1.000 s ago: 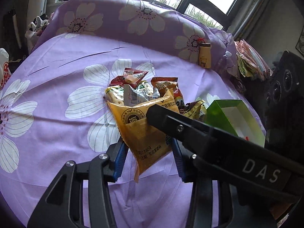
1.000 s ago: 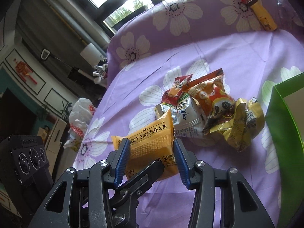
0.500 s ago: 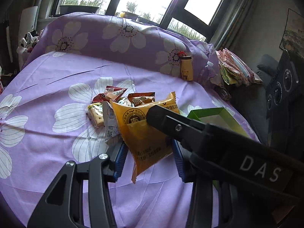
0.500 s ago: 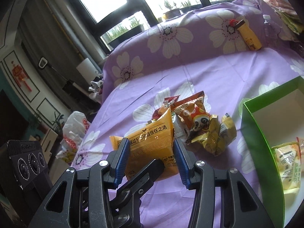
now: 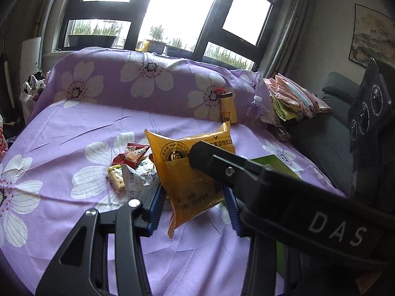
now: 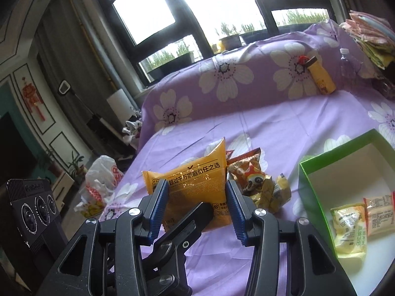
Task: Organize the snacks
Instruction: 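Lift the yellow-orange packet with both grippers and carry it over the green box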
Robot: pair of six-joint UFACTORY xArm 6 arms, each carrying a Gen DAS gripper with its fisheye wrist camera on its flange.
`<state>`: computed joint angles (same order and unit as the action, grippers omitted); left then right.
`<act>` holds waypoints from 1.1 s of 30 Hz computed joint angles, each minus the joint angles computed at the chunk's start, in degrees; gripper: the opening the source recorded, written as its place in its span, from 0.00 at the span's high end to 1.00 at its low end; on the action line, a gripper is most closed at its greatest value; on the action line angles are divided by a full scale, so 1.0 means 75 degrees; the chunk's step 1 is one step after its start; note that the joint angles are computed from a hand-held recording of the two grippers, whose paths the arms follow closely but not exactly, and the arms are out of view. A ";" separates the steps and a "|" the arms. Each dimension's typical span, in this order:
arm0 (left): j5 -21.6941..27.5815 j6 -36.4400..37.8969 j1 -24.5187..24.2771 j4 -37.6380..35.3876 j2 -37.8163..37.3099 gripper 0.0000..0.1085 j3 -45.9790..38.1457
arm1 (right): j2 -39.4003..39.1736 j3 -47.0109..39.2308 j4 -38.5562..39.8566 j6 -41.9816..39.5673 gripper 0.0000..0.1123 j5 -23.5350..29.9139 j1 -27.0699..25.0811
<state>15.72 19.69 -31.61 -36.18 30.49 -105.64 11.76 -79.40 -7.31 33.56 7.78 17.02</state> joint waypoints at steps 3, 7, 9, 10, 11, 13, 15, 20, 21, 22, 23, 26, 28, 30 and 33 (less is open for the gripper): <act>0.0037 -0.0264 -0.0073 0.0350 0.0056 0.60 -0.0175 | -0.0179 0.0155 0.0171 -0.0129 0.55 -0.0099 -0.0078; 0.0252 -0.0349 -0.0174 0.0485 0.0175 0.59 -0.0507 | -0.0472 0.0345 -0.0008 0.0081 0.55 0.0016 -0.0221; 0.0260 -0.0457 -0.0238 0.0636 0.0232 0.59 -0.0642 | -0.0615 0.0472 -0.0107 0.0165 0.55 -0.0042 -0.0296; 0.0265 -0.0519 -0.0276 0.0723 0.0269 0.59 -0.0720 | -0.0685 0.0537 -0.0058 0.0137 0.55 -0.0080 -0.0328; 0.0270 -0.0558 -0.0314 0.0770 0.0297 0.59 -0.0782 | -0.0747 0.0591 0.0013 0.0088 0.55 -0.0099 -0.0363; 0.0350 -0.0631 -0.0379 0.0832 0.0399 0.59 -0.0977 | -0.0869 0.0695 0.0166 -0.0011 0.55 -0.0110 -0.0438; 0.0444 -0.0688 -0.0440 0.0856 0.0506 0.58 -0.1176 | -0.0985 0.0782 0.0160 0.0033 0.55 -0.0065 -0.0524; 0.0703 -0.0882 -0.0582 0.0985 0.0811 0.58 -0.1726 | -0.1277 0.1021 0.0318 -0.0061 0.55 0.0032 -0.0700; 0.0762 -0.0926 -0.0610 0.1036 0.0873 0.58 -0.1842 | -0.1329 0.1070 0.0343 -0.0069 0.55 0.0033 -0.0738; 0.0818 -0.0977 -0.0637 0.1097 0.0944 0.58 -0.1969 | -0.1374 0.1112 0.0368 -0.0078 0.55 0.0031 -0.0777; 0.0854 -0.1016 -0.0670 0.1146 0.0999 0.58 -0.2068 | -0.1429 0.1163 0.0400 -0.0086 0.55 0.0026 -0.0812; 0.0984 -0.1123 -0.0750 0.1258 0.1205 0.58 -0.2433 | -0.1568 0.1309 0.0490 -0.0098 0.55 -0.0034 -0.0919; 0.1105 -0.1220 -0.0794 0.1343 0.1361 0.58 -0.2702 | -0.1655 0.1409 0.0512 -0.0098 0.55 -0.0072 -0.0981; 0.1221 -0.1284 -0.0836 0.1416 0.1509 0.58 -0.2943 | -0.1728 0.1495 0.0861 -0.0470 0.55 -0.0077 -0.1030; 0.1507 -0.1318 -0.0890 0.1387 0.1840 0.58 -0.3483 | -0.1843 0.1618 0.1434 -0.1106 0.55 -0.0034 -0.1112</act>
